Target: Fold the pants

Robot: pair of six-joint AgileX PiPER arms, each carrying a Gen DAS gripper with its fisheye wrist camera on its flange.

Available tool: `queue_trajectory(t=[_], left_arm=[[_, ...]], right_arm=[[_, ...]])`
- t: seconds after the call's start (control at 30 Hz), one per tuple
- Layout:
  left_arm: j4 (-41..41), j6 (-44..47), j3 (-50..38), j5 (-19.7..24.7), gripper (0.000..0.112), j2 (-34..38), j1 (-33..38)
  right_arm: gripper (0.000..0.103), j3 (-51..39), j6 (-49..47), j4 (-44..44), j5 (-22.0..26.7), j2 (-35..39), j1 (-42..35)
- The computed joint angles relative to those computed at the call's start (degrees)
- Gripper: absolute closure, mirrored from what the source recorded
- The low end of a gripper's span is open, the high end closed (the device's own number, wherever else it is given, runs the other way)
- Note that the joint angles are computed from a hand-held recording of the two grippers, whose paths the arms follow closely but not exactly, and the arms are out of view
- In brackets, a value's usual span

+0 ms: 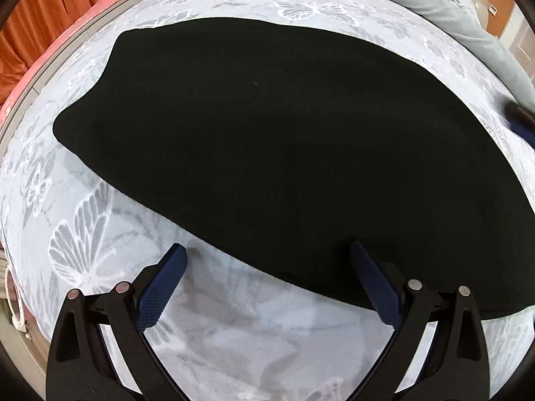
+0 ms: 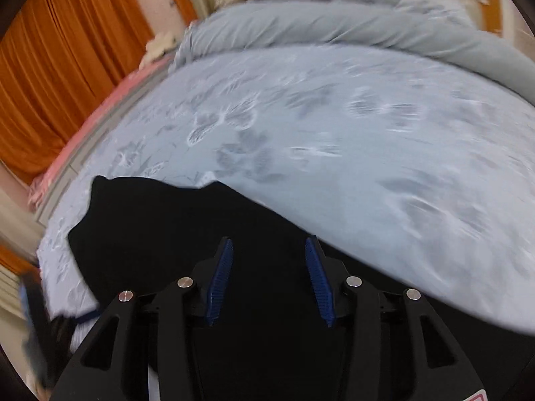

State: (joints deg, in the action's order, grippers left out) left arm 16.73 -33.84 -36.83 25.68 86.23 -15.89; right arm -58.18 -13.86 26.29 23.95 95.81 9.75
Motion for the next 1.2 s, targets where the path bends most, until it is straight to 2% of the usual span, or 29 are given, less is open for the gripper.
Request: queue_trajectory(t=[0.07,0.13,0.2,0.27,0.33,0.4,0.47,0.5,0.57,0.67,0.73,0.8,0.83,0.93,1.0,1.1,1.13,1.2], left_arm=[[1.0,-1.6,0.3,0.1,0.016,-0.3,-0.6],[3.4,-4.0,0.7,0.0,0.017,-0.9,-1.5],[5.1,-4.6,1.2,-0.3,0.017,-2.1,-2.8],[7.4,-6.9,1.2,-0.1,0.017,-2.5,-4.2],[9.6,-9.1,0.8,0.2,0.017,-1.2,-5.9],[10.6,-10.5,0.9,0.4,0.017,-1.5,-6.4],[10.2,-10.4,1.4,-0.1,0.017,-2.9,-6.2],[10.1,-10.5,1.5,-0.2,0.017,-3.4,-6.0],[7.0,-8.0,1.8,-1.4,0.017,-4.5,-4.9],[1.6,-3.0,2.1,-3.0,0.017,-5.7,-4.2],[4.2,-6.1,2.5,-3.4,0.017,-6.5,-5.9],[10.0,-12.2,2.9,-3.3,0.017,-7.3,-9.1],[11.9,-14.2,3.1,-3.4,0.017,-7.6,-10.3],[24.1,-27.3,3.4,-1.7,0.017,-8.1,-16.3],[31.8,-35.6,3.5,0.9,0.017,-8.3,-20.5],[41.7,-47.5,3.1,5.4,0.017,-6.5,-27.1],[44.2,-50.4,2.9,7.1,0.017,-6.0,-29.4],[46.0,-52.2,2.9,9.2,0.017,-5.8,-31.6]], right_arm=[[0.058,-11.0,6.7,-5.0,2.3,10.3,3.3],[0.058,-18.8,10.6,-8.6,4.7,17.3,5.3],[0.069,-25.7,13.9,-13.4,7.9,23.3,8.1],[0.071,-28.2,18.6,-21.1,7.4,25.0,10.5],[0.071,-31.6,21.4,-23.2,8.0,27.6,10.1],[0.075,-28.5,24.4,-21.8,4.2,24.0,8.7],[0.075,-19.5,22.6,-18.8,-3.6,16.5,7.9],[0.075,-14.7,22.3,-18.9,-5.8,12.3,7.9],[0.075,-6.0,26.3,-25.8,-7.0,5.2,8.3],[0.073,4.6,35.6,-40.6,-4.7,-0.6,7.3],[0.075,12.6,33.9,-40.4,-3.4,-4.4,0.5],[0.077,21.9,27.3,-31.2,-7.0,-13.5,-8.6],[0.076,24.7,21.7,-25.5,-6.5,-18.2,-13.2],[0.072,30.2,4.5,-14.2,0.2,-33.2,-27.4],[0.071,32.4,-2.9,-14.3,4.6,-38.5,-34.5],[0.070,35.9,-17.8,-11.2,7.2,-40.2,-48.0],[0.070,37.2,-22.4,-11.3,6.6,-40.3,-53.7],[0.070,37.1,-33.8,-6.8,7.3,-37.5,-65.1]])
